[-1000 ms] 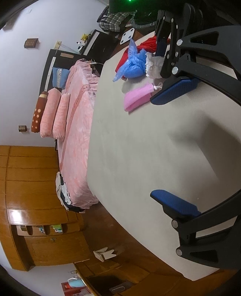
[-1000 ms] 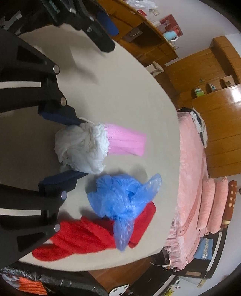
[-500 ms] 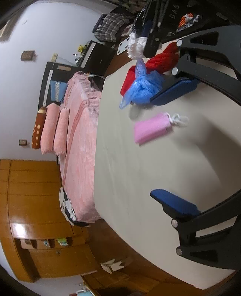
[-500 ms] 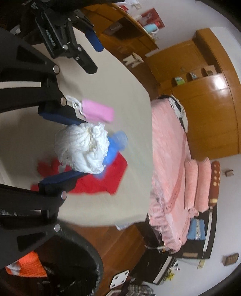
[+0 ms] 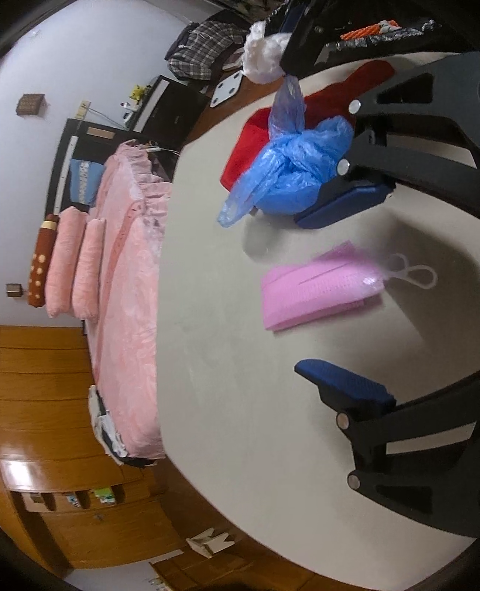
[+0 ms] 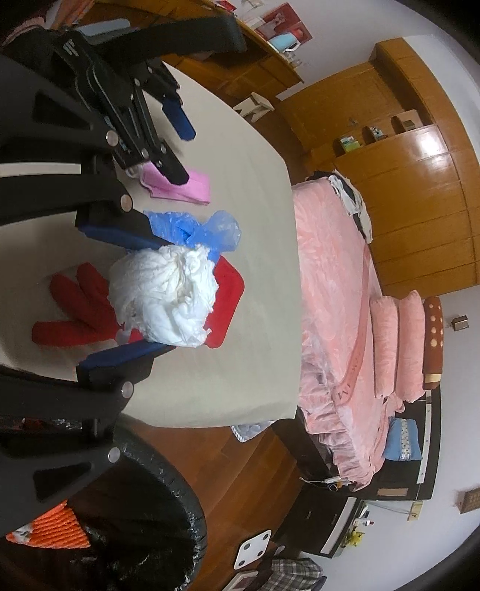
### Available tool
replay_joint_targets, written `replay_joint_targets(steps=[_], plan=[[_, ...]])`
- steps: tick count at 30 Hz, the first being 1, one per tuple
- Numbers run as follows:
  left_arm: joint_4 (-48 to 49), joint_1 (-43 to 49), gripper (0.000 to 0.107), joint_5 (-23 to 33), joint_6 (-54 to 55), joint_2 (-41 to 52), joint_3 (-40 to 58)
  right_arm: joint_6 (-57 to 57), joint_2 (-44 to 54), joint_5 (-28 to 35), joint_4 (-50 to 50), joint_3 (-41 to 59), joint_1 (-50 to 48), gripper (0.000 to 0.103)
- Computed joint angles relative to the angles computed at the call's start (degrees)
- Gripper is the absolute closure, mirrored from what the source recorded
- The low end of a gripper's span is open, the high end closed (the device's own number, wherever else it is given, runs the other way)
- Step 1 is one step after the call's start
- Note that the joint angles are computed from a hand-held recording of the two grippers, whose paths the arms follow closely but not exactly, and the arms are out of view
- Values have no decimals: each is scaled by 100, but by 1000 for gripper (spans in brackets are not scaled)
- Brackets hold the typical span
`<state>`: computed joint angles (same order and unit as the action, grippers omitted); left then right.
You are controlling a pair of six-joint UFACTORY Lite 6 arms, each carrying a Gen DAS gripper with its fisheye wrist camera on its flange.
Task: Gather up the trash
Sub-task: 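Grasp the pink mask with the left gripper while the right holds the white tissue, then carry the pink mask and white tissue over the bin and release both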
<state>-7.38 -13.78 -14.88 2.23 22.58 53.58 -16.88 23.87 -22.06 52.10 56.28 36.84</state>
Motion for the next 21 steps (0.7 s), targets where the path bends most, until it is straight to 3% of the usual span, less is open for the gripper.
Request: replay_joint_targets(steps=[3, 6, 8, 10, 18, 21], plan=[[202, -5, 46, 300, -233, 359, 397, 184, 45, 11, -173, 10, -39, 57], [962, 3, 65, 563, -944, 627, 713, 282, 55, 19, -278, 5, -81, 57], [1384, -11, 86, 676, -1323, 751, 857, 334, 25, -8, -294, -49, -65, 57], [1272, -44, 93, 635, -1197, 687, 800, 355, -33, -19, -291, -101, -59, 57], [1250, -150, 94, 442, -1232, -633, -108, 85, -688, -194, 12, -563, 99, 57], [475, -305, 94, 552, -497, -1303, -451, -27, -954, -220, 138, -728, 159, 57]])
